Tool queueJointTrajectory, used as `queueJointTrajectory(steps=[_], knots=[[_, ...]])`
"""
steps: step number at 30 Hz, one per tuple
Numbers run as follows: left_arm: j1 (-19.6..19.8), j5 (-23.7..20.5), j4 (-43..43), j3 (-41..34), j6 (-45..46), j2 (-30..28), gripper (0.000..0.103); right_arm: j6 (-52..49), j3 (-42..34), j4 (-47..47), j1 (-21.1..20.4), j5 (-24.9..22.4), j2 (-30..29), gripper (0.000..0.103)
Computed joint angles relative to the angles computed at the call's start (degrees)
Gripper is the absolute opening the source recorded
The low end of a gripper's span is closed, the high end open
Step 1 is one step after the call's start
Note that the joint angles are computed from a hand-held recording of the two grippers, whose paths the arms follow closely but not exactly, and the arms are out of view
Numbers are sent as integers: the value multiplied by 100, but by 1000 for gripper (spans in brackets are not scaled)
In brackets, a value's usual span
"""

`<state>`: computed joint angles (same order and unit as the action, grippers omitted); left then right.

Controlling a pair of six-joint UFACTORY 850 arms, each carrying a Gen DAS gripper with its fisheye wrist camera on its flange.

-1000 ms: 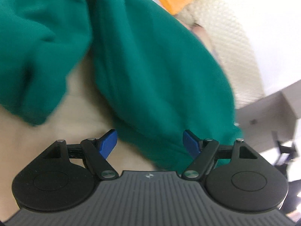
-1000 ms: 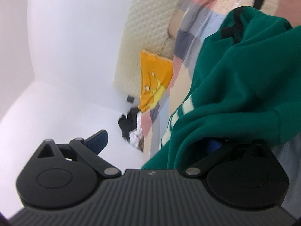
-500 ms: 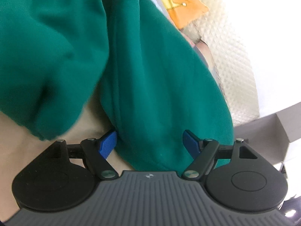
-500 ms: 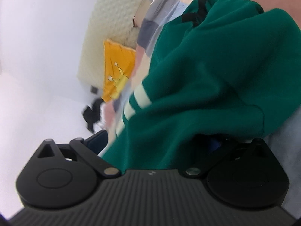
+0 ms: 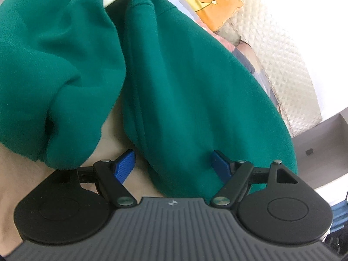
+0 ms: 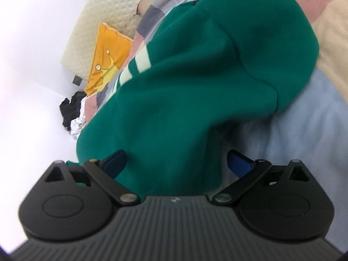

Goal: Fold large clothes

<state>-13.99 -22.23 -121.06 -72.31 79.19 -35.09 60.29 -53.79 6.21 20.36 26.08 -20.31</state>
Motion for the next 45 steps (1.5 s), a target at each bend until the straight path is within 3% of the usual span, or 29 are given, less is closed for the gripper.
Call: queueJointTrajectory(steps=[5,9,12,15,17,20,23,25,28,32,35,39,45], knots=[[-58,-27,-328,-92,0,-127,80,-550,-273,62,84,-240,-186,100],[16,-309,-336,-48,-77,-200,81,-1708,-493,814,198,-369,-289,74],[87,-580,-487,35,-26,-206,81,-2704,-438,1370,248,-87,-160,53],[118,-931,-701,181,196,-173,80,-2737,-207,1248,255,341,79,40],[136,-1174,-728,254,305,-148,81,-2650,-79,1086,252,658,179,37],[65,-1120,-879,276,710,-115,81,-2473,123,989,200,933,323,36],[-47,-587,-80,-1,193,-277,80,-1993,-22,701,121,804,178,38],[-72,-484,-172,23,295,-288,79,-2096,-264,789,142,546,-17,40],[-106,-465,-966,236,1075,-153,63,-2117,-558,849,154,232,-268,44],[-154,-540,-1573,523,1880,36,31,-1819,-735,555,113,82,-460,49],[-193,-636,-2137,786,2828,282,20,-2026,-723,618,140,223,-477,46],[-107,-1403,-2431,1315,3249,681,18,-2472,-502,907,220,774,-287,27],[165,-2929,-2314,2143,3472,1334,16,-2796,92,1107,404,1816,308,12]])
